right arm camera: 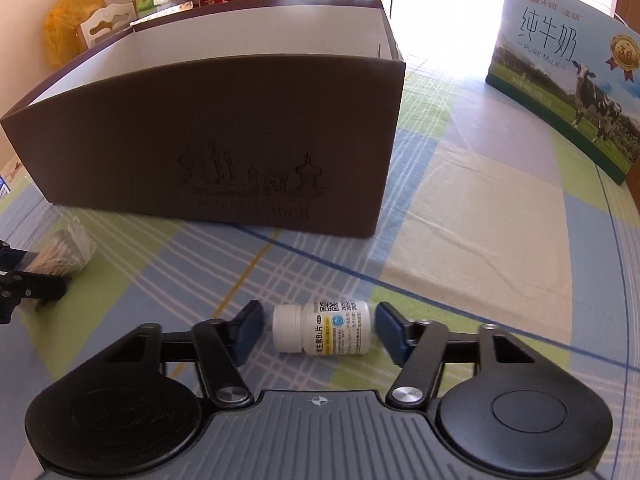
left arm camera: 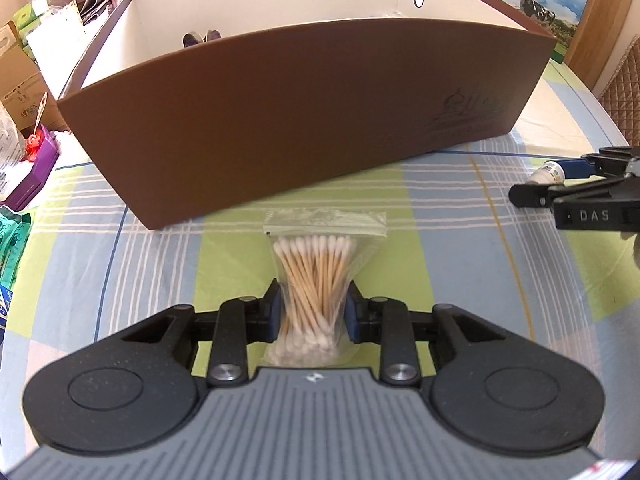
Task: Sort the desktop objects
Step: 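Grasp the cotton swab bag with the left tool while the right tool grasps the white pill bottle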
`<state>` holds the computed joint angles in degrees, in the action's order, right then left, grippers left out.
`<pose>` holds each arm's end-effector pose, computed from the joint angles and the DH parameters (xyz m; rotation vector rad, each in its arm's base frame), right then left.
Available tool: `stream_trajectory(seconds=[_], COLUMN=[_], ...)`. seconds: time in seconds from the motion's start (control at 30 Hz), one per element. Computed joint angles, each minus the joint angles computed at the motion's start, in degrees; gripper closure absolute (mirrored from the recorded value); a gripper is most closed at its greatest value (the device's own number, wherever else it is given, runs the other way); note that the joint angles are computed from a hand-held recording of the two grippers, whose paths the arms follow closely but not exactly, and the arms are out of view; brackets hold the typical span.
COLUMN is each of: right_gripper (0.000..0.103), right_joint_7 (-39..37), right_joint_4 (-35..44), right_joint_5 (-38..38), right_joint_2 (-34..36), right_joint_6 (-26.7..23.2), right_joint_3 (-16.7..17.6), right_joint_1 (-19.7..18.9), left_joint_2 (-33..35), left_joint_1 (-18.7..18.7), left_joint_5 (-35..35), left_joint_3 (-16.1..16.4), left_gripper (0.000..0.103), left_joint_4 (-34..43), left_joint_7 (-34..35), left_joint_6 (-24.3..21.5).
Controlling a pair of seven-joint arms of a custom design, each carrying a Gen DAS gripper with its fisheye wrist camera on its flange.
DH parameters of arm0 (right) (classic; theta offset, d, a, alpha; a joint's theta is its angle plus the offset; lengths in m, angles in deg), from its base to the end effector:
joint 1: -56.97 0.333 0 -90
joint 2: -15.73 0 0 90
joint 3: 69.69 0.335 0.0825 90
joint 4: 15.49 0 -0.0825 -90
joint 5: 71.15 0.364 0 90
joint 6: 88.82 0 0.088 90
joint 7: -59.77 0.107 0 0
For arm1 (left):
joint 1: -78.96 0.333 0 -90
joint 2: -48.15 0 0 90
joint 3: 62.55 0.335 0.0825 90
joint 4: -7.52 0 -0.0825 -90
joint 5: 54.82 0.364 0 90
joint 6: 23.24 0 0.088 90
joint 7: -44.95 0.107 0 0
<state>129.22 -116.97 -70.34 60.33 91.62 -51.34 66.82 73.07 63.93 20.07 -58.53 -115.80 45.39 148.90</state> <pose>0.6371 0.2939 0.2393 -2.2699 1.0893 -0.3534 0.5318 -0.1758 0.2441 -1.9834 1.8177 -0.4924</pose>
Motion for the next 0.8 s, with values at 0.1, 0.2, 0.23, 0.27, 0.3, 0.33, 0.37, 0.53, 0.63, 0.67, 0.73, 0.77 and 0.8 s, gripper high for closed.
stream_trajectory(seconds=[0.1,0.2,0.23,0.27,0.3,0.33,0.37,0.53,0.63,0.67,0.73,0.77,0.8], right_gripper=[0.058,0.059,0.059,0.059,0.059,0.059,0.059,0.059,0.059,0.059,0.059,0.059,0.059], right_joint_7=[-0.1,0.2,0.3,0.4,0.4,0.4,0.3,-0.7,-0.8,-0.9,-1.1,-1.3,-1.5], right_joint_4=[-0.3,-0.9,-1.1,-1.3,-1.5,-1.7,-2.1,-3.5,-6.0,-6.5,-7.5,-7.9,-8.4], right_joint_5=[0.1,0.0,0.0,0.0,-0.1,-0.1,-0.2,-0.5,-0.4,-0.5,-0.5,-0.5,-0.5], right_joint_2=[-0.1,-0.4,-0.6,-0.7,-0.9,-1.1,-1.3,-2.0,-3.5,-3.9,-4.5,-4.8,-5.0], right_joint_6=[0.3,0.7,0.7,0.6,0.6,0.5,0.6,0.2,0.6,0.5,0.3,0.2,0.1], right_joint_3=[0.3,-0.2,-0.3,-0.3,-0.4,-0.3,-0.1,1.1,1.3,1.4,1.8,2.0,2.3], right_joint_1=[-0.3,0.1,0.2,0.2,0.3,0.2,0.0,-1.1,-1.1,-1.2,-1.4,-1.6,-1.9], left_joint_2=[0.0,-0.3,-0.4,-0.5,-0.6,-0.6,-0.7,-1.0,-1.3,-1.5,-1.7,-1.8,-2.0], left_joint_1=[0.0,-0.2,-0.2,-0.3,-0.4,-0.5,-0.6,-0.7,-1.0,-1.0,-1.0,-1.1,-1.1], left_joint_5=[-0.7,-1.2,-1.2,-1.3,-1.3,-1.2,-1.0,-0.8,-0.3,-0.2,0.1,0.3,0.5], left_joint_3=[-0.2,-0.3,-0.3,-0.3,-0.3,-0.2,-0.2,-0.6,-0.8,-0.9,-1.1,-1.2,-1.3], left_gripper=[0.077,0.077,0.078,0.078,0.078,0.078,0.078,0.078,0.079,0.079,0.079,0.079,0.079], left_joint_4=[0.1,-0.2,-0.3,-0.5,-0.6,-0.7,-0.7,-1.2,-1.7,-1.8,-2.2,-2.4,-2.6], left_joint_7=[0.6,1.3,1.5,1.5,1.6,1.5,1.4,1.2,0.7,0.6,0.3,0.0,-0.3], left_joint_6=[-0.3,-0.6,-0.6,-0.6,-0.6,-0.6,-0.6,-0.4,-0.2,-0.2,-0.1,0.0,0.1])
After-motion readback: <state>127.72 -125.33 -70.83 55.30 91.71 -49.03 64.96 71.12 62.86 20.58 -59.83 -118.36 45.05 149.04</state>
